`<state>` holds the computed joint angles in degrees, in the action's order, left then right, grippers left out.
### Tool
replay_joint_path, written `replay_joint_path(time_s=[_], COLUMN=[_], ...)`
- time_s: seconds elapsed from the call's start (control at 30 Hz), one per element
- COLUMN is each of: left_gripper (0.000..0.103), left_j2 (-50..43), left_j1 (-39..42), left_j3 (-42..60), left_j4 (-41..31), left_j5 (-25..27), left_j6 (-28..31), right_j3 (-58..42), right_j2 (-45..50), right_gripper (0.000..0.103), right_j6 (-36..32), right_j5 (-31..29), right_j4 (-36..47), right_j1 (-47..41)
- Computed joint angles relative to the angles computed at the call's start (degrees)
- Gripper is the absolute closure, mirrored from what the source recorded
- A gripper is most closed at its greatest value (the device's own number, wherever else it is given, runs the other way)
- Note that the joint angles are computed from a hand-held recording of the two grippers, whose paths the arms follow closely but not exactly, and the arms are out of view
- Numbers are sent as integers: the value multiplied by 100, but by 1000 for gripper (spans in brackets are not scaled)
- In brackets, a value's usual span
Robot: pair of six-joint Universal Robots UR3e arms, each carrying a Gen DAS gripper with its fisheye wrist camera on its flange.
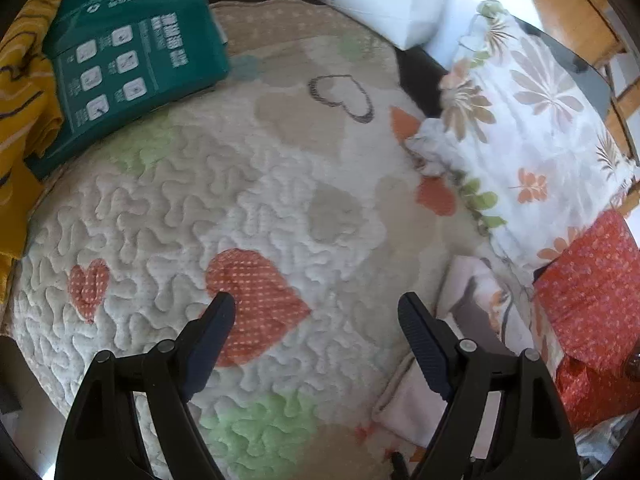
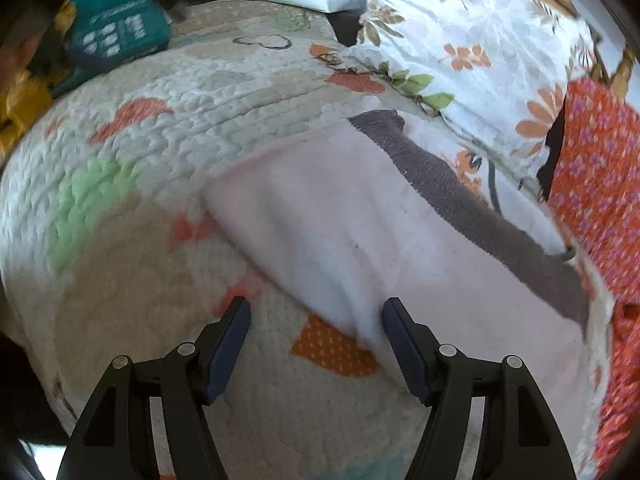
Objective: Fold small clothes
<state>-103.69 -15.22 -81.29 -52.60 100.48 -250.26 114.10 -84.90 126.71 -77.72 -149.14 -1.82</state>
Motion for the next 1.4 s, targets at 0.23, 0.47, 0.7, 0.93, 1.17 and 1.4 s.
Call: replay_joint_path(time_s=[0.23, 0.47, 0.7, 0.93, 1.17, 1.4], left_gripper=[20, 20, 20, 20, 20, 20], left_j2=[164, 204, 747, 775, 58, -1483], left_j1=[84, 6, 299, 292, -35, -595], left_j3=[-234, -61, -911, -943, -43, 2127], left_j4=[123, -123, 301, 287, -3, -781], left_j5=[-102, 184, -197, -215, -250, -293], left_j6=[-220, -227, -353, -352, -302, -183], right_j3=[-2062, -4265, -6001, -5696, -5652, -5953], right_j2=[593, 2200, 3839, 3838, 2756, 1977], right_gripper=[28, 25, 27, 75, 83, 85], right_j6=[910, 2104, 3348, 3335, 3083, 2507], right_j5=[450, -227, -2063, -2597, -949, 322], right_j4=[2127, 2963, 2816, 2291, 3226, 4020], right_j1=[-122, 844, 1845, 1967, 852, -1372])
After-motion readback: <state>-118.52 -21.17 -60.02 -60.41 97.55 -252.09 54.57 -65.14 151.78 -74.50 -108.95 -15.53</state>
